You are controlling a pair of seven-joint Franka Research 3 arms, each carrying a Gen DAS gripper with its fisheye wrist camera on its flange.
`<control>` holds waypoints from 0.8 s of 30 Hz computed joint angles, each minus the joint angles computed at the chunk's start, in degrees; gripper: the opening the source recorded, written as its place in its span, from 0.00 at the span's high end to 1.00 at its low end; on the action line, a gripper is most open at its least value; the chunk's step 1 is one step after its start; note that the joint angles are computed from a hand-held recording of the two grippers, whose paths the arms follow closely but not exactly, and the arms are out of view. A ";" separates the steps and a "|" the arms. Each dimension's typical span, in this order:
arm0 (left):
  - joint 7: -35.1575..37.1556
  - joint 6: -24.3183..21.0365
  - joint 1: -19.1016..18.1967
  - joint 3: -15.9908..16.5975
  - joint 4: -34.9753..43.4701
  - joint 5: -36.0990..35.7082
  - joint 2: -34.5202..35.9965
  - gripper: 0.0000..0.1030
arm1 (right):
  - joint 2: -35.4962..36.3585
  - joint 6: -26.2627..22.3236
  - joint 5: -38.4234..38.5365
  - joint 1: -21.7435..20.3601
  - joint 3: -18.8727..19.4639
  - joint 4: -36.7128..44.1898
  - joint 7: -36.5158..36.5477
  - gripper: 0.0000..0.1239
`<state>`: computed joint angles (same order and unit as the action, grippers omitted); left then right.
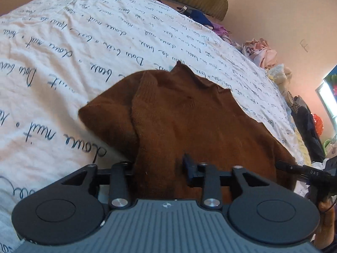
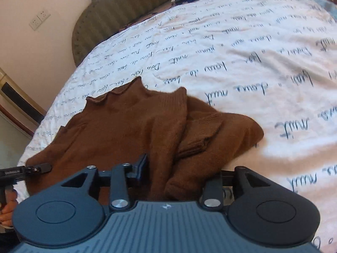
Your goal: Fold small clothes
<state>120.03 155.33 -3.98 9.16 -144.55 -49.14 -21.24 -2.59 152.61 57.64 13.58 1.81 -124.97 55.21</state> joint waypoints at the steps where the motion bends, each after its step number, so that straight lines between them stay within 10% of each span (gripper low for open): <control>1: 2.34 -1.65 -0.57 2.18 -1.08 -2.80 -1.50 0.27 | -1.78 -2.25 6.84 -0.27 -0.93 -2.24 -5.43 0.44; 3: 5.97 -2.32 -0.79 4.34 -3.68 -7.67 -4.62 0.14 | -5.15 -6.06 16.22 -0.64 -2.70 -6.62 -13.48 0.28; 6: 7.77 -5.06 0.33 5.04 -6.12 -8.89 -7.75 0.31 | -9.10 -7.09 21.67 -0.61 -3.42 -12.43 -22.06 0.29; 8: 6.44 -6.37 1.49 3.18 -6.92 -6.07 -8.45 0.82 | -11.81 -3.92 24.18 0.14 -2.55 -15.41 -24.96 0.49; 9: 4.37 -5.60 2.31 1.20 -7.37 -3.51 -8.61 0.90 | -12.55 -1.00 22.05 0.36 -1.44 -16.07 -22.33 0.82; 15: -1.69 -2.34 2.55 0.20 -11.24 4.35 -14.96 0.93 | -18.65 2.82 15.89 1.73 -1.97 -20.17 -15.85 0.92; 19: -6.43 -5.06 3.79 -0.01 -12.23 13.22 -16.03 0.81 | -22.10 11.14 -6.62 -3.31 6.13 -24.82 0.80 0.89; 22: -9.08 0.28 3.62 -0.99 -12.89 16.73 -17.80 0.36 | -23.95 21.68 -11.25 -2.61 9.99 -26.32 5.01 0.89; 24: -10.79 10.15 4.94 -5.59 -13.71 20.91 -17.63 0.22 | -22.19 25.40 -11.16 3.32 7.20 -24.15 1.66 0.79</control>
